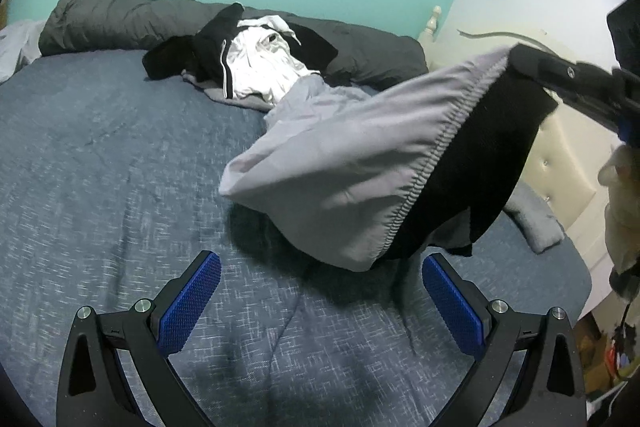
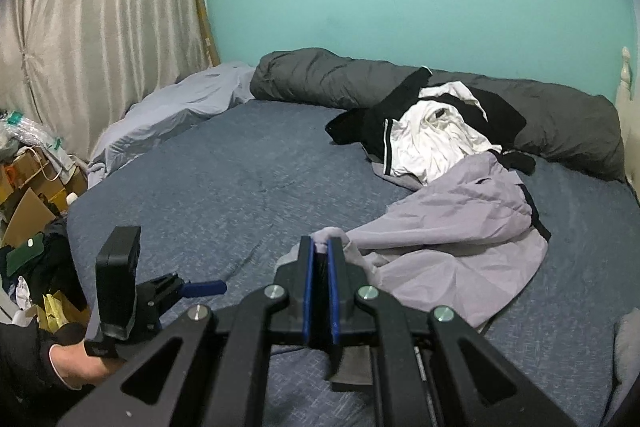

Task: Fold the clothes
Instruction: 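Grasp the jacket's black-lined edge with the left gripper while the right gripper holds the hem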

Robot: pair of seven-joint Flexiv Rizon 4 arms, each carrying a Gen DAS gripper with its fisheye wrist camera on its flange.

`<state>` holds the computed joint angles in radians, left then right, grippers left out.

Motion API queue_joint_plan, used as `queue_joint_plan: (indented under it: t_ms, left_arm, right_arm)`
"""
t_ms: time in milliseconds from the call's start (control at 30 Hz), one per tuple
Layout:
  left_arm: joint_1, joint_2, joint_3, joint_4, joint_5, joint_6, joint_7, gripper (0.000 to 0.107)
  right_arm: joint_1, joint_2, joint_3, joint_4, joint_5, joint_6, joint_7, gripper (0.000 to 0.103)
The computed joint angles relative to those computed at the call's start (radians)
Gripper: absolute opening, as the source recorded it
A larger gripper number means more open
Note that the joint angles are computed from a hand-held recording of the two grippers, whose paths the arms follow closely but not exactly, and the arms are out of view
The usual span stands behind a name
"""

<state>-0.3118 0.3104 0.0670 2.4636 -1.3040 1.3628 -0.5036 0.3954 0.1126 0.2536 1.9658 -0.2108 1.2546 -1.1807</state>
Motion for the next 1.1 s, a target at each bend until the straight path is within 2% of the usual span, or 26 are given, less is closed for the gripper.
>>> queue_joint_plan:
  t_ms: [433,533,733,867,1100]
  left_arm:
    - [-0.006,-0.141,-0.081,-0.05,-0.205,0.024,0.135,0.101]
    - [-0.003,-0.17,-0.096,-0.067,-0.243,0.023,0.155,0.09]
    - [0.0,-0.21,-0.116,-0.088,-0.285,0.006,0.202,0.082]
    - [0.006,-0.229,-0.114,-0.093,-0.272,-0.028,0.205,0.061]
    - [0.015,-0.234,-0.111,-0.088,-0.29,-0.081,0.229,0.036]
  right_arm:
    - [-0.017,-0.053,-0.028,-0.008,0.114,0.029,-0.083,0.006]
    - [-0.018,-0.062,-0.03,-0.009,0.144,0.035,-0.109,0.006]
    - [-0.023,-0.079,-0.033,-0.015,0.197,0.045,-0.153,0.006]
    - [-0.025,-0.085,-0.031,-0.018,0.222,0.047,-0.177,0.006]
    - [-0.023,-0.094,-0.026,-0.02,0.25,0.054,-0.202,0.006]
